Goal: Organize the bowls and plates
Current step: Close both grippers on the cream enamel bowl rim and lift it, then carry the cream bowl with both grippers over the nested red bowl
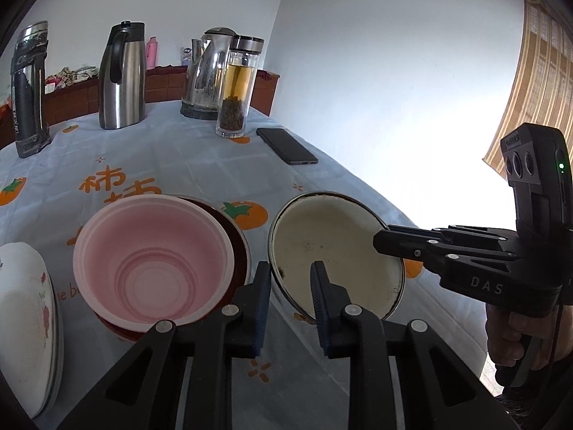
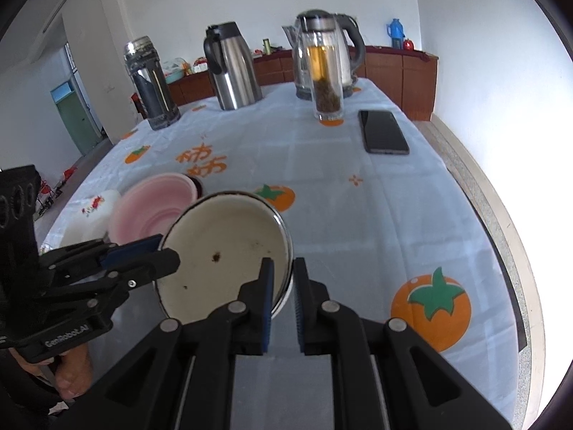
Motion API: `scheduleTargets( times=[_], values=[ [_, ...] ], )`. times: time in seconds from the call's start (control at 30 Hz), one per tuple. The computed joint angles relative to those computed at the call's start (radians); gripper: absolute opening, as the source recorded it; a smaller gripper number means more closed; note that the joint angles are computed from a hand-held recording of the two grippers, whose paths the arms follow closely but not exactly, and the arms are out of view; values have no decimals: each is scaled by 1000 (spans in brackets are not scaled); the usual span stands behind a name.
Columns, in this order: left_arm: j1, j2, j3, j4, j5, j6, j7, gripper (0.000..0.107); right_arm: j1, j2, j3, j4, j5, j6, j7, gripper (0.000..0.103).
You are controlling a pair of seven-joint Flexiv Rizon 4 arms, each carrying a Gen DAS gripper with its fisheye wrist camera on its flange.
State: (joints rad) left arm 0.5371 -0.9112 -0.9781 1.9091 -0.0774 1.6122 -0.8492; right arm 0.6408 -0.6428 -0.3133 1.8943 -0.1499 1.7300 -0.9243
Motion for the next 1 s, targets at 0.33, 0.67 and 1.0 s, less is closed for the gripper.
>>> scheduleTargets(
  times=[0.33, 0.67, 1.0],
  values=[
    [42, -20, -38, -11, 24, 40, -40, 16, 97, 24, -92, -13, -3, -4, -10, 12],
    [87, -43, -69, -25, 35, 40, -83, 16, 94, 10, -90, -85, -61, -52, -3, 12],
    [131, -78, -101, -45, 69, 66, -132, 16, -16, -7, 45, -167, -145, -96, 7, 12]
  ],
)
